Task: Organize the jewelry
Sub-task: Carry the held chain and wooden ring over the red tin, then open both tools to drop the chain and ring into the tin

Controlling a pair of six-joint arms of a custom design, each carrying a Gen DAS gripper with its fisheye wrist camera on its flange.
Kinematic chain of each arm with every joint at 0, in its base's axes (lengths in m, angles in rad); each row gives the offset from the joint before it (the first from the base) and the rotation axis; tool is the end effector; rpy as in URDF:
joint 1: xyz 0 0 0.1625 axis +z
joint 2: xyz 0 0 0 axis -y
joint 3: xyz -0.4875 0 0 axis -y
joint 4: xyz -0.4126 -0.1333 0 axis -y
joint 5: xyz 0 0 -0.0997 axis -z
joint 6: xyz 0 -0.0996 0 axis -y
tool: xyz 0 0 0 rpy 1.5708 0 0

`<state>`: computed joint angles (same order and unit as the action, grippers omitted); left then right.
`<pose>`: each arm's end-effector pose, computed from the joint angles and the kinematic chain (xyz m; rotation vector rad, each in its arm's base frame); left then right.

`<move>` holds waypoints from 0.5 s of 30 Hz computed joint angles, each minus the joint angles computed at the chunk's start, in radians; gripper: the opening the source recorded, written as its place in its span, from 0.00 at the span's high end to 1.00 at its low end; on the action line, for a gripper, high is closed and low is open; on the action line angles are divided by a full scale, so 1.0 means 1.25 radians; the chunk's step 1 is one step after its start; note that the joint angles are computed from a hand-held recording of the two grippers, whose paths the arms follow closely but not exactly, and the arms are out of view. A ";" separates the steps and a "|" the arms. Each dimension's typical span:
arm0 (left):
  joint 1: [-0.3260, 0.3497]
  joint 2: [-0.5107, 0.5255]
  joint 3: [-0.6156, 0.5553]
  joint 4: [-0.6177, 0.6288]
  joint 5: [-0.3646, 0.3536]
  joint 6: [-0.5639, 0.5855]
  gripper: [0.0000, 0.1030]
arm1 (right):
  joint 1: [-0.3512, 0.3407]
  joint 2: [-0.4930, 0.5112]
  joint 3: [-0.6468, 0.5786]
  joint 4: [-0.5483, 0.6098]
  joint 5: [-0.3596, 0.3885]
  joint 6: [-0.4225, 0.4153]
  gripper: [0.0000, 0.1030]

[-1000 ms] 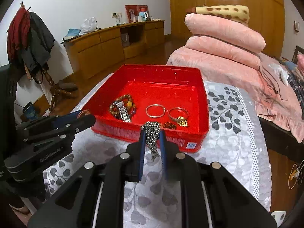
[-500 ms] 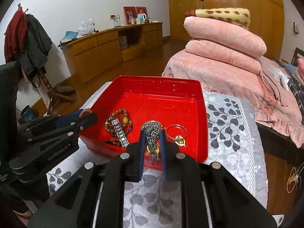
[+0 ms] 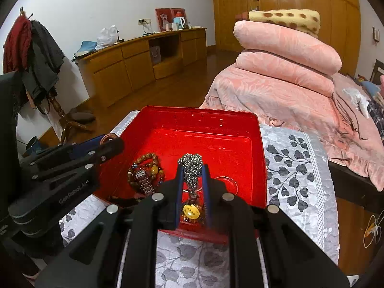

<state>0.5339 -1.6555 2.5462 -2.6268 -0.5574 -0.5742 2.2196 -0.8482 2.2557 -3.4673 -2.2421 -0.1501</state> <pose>-0.1691 -0.3530 0.2919 0.4305 2.2953 -1.0677 0.3675 -0.3665 0.0990 0.7688 -2.3783 0.8164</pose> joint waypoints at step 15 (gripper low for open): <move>0.067 0.084 -0.011 -0.117 -0.015 0.075 0.73 | -0.040 0.029 -0.029 0.013 0.003 -0.005 0.87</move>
<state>0.6176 -1.5505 2.5322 -2.7732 -0.5762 -0.4810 2.1694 -0.8121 2.2191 -3.4507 -2.2382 -0.1557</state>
